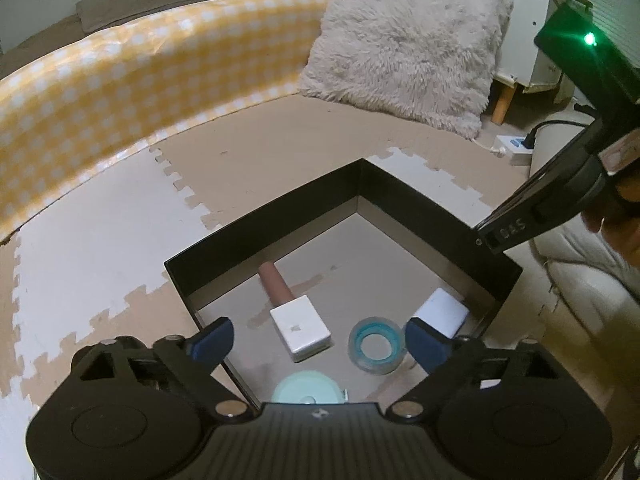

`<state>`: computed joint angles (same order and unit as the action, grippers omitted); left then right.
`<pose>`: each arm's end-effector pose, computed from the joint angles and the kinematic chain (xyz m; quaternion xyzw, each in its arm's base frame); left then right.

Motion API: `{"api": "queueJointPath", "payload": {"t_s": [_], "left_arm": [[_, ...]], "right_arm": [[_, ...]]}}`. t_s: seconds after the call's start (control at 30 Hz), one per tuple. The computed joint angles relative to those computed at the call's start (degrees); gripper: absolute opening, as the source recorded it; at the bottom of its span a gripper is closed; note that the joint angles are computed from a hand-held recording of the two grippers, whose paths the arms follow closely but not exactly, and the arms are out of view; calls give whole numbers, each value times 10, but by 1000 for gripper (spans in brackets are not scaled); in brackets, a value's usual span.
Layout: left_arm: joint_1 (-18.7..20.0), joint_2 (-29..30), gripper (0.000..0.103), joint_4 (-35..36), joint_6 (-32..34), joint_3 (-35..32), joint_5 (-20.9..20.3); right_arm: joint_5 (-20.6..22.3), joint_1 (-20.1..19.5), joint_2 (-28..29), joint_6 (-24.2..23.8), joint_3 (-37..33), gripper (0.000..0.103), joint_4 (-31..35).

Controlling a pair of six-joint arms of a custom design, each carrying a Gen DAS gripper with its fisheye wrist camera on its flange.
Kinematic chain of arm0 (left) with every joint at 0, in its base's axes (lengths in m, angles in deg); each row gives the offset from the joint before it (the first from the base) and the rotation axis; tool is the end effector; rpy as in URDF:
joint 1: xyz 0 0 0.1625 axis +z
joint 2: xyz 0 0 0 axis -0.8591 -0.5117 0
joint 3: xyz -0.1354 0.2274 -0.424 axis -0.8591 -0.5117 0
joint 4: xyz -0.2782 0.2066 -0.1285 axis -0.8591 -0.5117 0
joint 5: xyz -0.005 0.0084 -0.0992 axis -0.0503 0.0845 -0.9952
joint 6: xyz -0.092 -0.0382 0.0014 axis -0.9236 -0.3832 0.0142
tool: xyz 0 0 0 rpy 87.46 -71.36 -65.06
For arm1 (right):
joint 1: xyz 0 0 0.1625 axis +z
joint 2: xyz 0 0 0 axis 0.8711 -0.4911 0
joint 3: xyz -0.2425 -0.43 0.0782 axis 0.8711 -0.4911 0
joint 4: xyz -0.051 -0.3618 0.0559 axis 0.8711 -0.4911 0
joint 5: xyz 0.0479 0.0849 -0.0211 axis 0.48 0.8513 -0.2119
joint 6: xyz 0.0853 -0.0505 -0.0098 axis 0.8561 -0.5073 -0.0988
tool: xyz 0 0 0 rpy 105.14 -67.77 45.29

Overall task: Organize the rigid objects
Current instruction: 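Move the left gripper back over the clear plastic case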

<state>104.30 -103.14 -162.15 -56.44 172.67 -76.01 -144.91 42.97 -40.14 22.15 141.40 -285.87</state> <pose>-0.2010 -0.4437 0.0951 0.5173 0.8308 -0.1098 0.1734 0.1570 -0.4042 0.1624 -0.0558 -0.9001 0.2238 0.3696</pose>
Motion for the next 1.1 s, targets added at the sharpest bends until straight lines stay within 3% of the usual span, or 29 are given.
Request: {"api": "queueJointPath", "payload": {"t_s": [0.2,0.77,1.1], "left_arm": [[-5,-8,103,3,-19,4,4],[1,-45,103,-14,-89,-8,34],[34,-69,103,-18,-99,-25,90]], "right_arm": [[0,0,0,0,0,3,0],[0,0,0,-2,2,3,-3],[0,0,0,-3,2,3,-3]]}}
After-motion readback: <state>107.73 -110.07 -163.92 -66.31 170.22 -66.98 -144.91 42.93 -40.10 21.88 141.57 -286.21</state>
